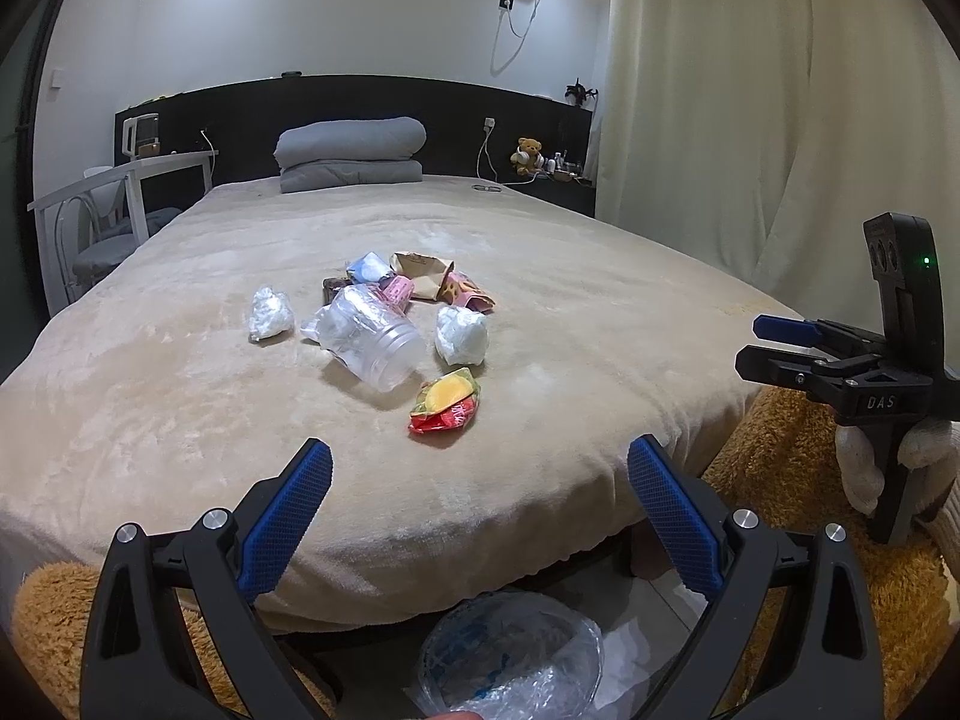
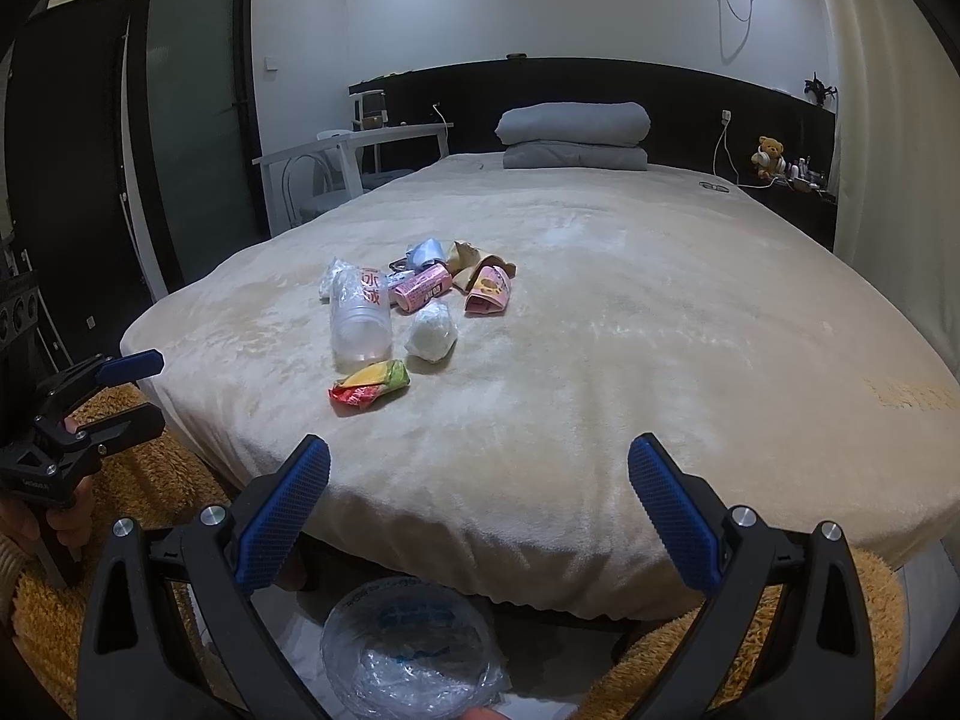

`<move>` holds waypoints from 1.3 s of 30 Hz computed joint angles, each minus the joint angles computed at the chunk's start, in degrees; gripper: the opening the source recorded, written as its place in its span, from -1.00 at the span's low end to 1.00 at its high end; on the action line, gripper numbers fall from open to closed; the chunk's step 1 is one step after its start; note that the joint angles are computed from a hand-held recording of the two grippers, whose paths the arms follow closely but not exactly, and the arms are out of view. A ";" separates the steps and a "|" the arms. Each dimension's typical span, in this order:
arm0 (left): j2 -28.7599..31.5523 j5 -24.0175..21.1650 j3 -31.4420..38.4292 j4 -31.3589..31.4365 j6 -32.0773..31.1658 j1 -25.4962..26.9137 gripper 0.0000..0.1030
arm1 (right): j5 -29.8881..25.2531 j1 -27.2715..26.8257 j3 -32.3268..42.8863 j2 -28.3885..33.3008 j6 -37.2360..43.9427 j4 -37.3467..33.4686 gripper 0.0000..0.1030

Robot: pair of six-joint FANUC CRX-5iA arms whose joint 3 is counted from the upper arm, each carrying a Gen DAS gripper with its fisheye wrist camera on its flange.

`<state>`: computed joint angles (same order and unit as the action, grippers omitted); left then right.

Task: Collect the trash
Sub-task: 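Move both tools toward the trash pile on the bed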

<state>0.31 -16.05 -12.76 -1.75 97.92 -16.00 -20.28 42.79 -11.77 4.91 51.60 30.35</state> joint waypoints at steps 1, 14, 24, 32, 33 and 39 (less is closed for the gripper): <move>0.07 -0.05 0.12 -0.20 0.12 -0.11 0.88 | -0.07 0.03 0.11 0.03 0.37 -0.38 0.92; 0.29 -2.13 1.64 -3.53 5.37 -0.57 0.88 | -2.55 0.26 3.71 0.82 8.61 -9.76 0.92; 1.52 -2.70 1.94 1.43 3.57 0.49 0.88 | -1.93 -0.58 5.71 1.40 9.97 -14.08 0.92; 1.39 0.57 -1.42 12.47 -5.86 1.71 0.88 | -3.57 -0.81 8.32 2.47 12.26 -17.21 0.92; 1.43 0.84 -1.72 13.69 -6.83 1.83 0.88 | -3.84 -0.84 8.68 2.66 12.59 -17.55 0.92; 2.32 1.64 -2.35 19.58 -10.39 2.82 0.88 | -7.02 -1.79 13.32 4.53 17.36 -23.71 0.92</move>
<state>2.63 -14.41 -15.11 17.83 87.53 -13.18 -27.29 41.00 1.55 9.44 68.96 6.63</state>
